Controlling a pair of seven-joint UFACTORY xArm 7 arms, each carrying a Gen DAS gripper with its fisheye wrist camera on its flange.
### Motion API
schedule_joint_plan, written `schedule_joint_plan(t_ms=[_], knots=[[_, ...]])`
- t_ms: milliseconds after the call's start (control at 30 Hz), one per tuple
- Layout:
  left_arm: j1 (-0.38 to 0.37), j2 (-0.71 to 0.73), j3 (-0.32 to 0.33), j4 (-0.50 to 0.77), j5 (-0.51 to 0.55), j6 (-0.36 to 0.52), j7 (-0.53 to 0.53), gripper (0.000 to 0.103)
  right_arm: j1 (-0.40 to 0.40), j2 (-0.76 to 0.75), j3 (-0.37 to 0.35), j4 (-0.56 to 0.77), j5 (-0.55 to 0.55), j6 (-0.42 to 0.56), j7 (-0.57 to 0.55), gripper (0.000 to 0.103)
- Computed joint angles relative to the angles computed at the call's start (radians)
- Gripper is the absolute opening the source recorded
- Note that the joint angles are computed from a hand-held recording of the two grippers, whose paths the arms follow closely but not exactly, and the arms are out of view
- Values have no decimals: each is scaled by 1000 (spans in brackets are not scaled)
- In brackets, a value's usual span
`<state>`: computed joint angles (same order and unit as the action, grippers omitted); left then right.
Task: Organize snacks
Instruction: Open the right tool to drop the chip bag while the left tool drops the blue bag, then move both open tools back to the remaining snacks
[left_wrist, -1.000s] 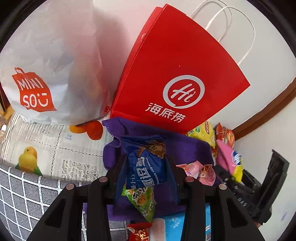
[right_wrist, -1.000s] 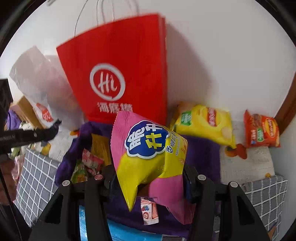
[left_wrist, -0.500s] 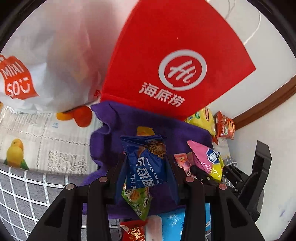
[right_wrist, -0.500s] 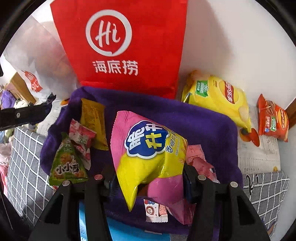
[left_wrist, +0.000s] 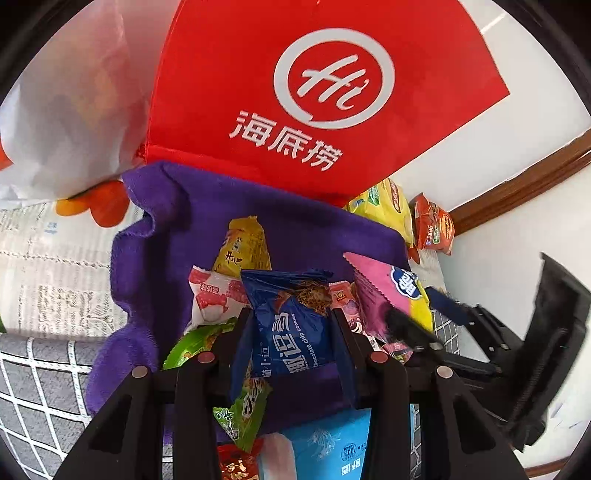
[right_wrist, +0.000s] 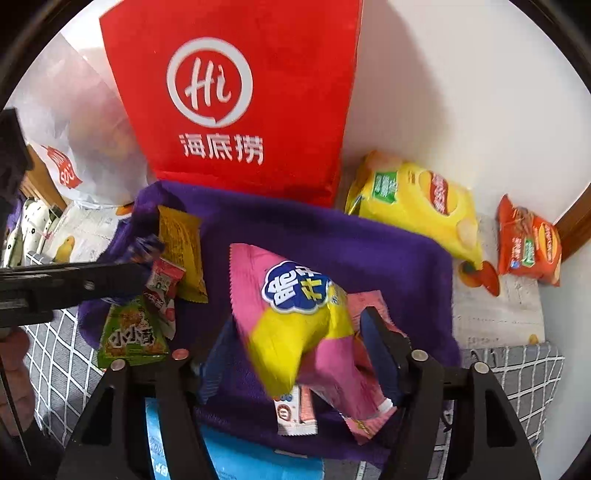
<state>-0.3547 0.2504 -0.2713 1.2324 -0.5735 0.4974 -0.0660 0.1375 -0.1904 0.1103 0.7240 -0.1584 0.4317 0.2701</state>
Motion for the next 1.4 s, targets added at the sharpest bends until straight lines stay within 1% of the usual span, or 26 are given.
schedule_joint_plan(t_ms=[33, 200, 300, 400, 500, 567, 667, 767, 833, 933, 1000, 1067, 1133, 1233, 1333, 1400], knots=[[0, 4, 0, 4, -2, 4, -2, 39, -1, -15, -1, -7, 1, -9, 2, 70], [-5, 33, -2, 23, 3, 1, -19, 39, -3, -75, -7, -36, 24, -47, -12, 70], [-1, 41, -9, 26, -4, -3, -17, 39, -18, -110, 4, -53, 11, -70, 1, 70], [14, 46, -20, 30, -40, 6, -5, 43, -22, -132, 3, -66, 17, -93, 1, 70], [29, 30, -27, 17, -85, 8, 27, 52, -24, -147, 3, -76, 27, -108, -2, 70], [28, 10, -25, 2, -104, -10, 37, 53, -23, -156, 2, -81, 36, -116, -5, 70], [20, -19, -13, -13, -97, -17, 31, 53, -15, -172, 1, -91, 55, -135, -7, 70], [12, -62, 3, -37, -83, -27, 18, 54, -27, -199, 23, -109, 48, -159, 16, 70], [5, -90, 14, -48, -56, -27, 3, 54, -46, -221, 54, -110, 19, -150, 42, 70], [2, -136, 24, -56, -52, -11, 14, 54, -48, -252, 74, -105, 7, -119, 75, 70], [-9, -189, 42, -80, 7, -9, -30, 54, -40, -284, 80, -118, 11, -112, 102, 70], [-15, -247, 55, -118, 50, -15, -62, 56, -2, -327, 64, -140, 37, -100, 95, 70], [-26, -292, 64, -155, 33, -23, -51, 59, 33, -371, 56, -160, 58, -63, 81, 70], [-41, -345, 79, -206, 35, 2, -52, 59, 51, -453, 88, -217, 62, -36, 101, 67], [-47, -408, 89, -278, 67, 12, -93, 59, 86, -532, 121, -277, 77, 0, 141, 65], [-50, -450, 99, -322, 78, 22, -115, 59, 119, -562, 125, -303, 94, 24, 158, 62]])
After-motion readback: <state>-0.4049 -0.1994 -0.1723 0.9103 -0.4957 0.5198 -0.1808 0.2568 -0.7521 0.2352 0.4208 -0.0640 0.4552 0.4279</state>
